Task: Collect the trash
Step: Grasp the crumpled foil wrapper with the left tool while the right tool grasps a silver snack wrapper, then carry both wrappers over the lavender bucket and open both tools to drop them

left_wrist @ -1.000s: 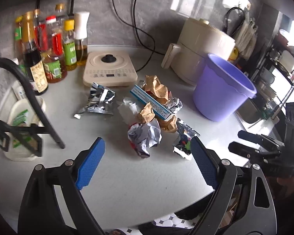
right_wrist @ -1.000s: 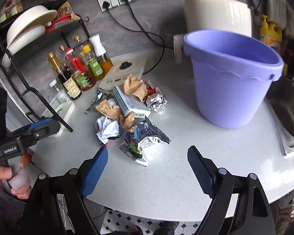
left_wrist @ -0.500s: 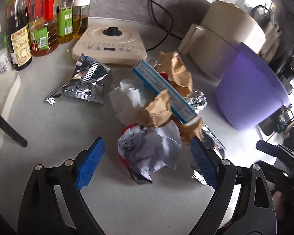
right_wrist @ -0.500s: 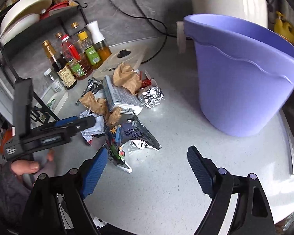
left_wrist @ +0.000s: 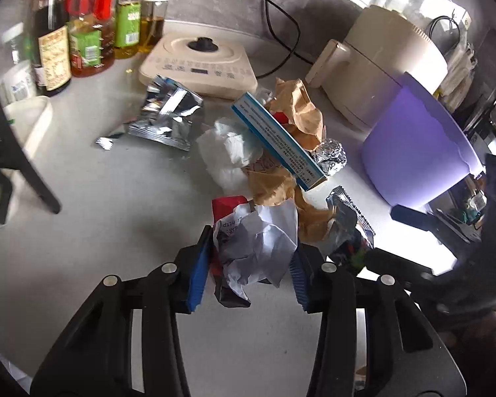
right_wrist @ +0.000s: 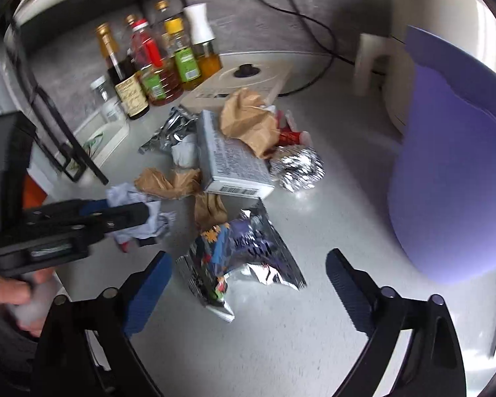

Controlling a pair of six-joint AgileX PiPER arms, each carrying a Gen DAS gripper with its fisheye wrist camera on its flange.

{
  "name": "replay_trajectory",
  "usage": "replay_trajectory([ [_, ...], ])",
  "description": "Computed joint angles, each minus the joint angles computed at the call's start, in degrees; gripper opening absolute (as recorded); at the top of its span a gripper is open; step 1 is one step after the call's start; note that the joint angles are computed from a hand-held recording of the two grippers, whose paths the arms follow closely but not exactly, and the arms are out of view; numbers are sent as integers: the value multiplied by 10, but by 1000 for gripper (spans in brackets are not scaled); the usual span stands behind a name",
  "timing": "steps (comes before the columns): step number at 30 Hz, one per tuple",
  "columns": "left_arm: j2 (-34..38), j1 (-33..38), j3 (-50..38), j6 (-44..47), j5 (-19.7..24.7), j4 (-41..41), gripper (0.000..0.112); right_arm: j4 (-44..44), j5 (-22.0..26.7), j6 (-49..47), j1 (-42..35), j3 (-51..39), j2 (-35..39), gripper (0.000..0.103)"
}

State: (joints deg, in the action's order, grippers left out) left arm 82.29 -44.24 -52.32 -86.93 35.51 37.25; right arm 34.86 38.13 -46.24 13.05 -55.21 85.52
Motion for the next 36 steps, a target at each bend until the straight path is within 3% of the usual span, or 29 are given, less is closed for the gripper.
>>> replay_trajectory([
  [7, -49, -29, -11, -18, 108, 14, 43, -6, -22, -17, 28, -17, 41, 95],
  [9, -65, -40, -14, -32, 140, 30, 43, -22, -18, -9, 37, -25, 54, 85],
  [14, -83, -52, -18, -47, 172, 45, 43, -25, 15, -8, 30, -39, 57, 59],
  [21, -74, -58, -33, -60, 177, 62, 44, -29, 48, -13, 15, -50, 48, 18],
  [24, -67, -63, -42, -60, 178, 69, 44, -21, 49, -28, 9, -40, 37, 9],
  [27, -63, -70, -52, -59, 183, 75, 44, -3, 53, -44, -3, -34, 29, 4],
  [36, -61, -79, -77, -55, 209, 95, 44, 49, 90, -69, -42, -45, -6, 2],
])
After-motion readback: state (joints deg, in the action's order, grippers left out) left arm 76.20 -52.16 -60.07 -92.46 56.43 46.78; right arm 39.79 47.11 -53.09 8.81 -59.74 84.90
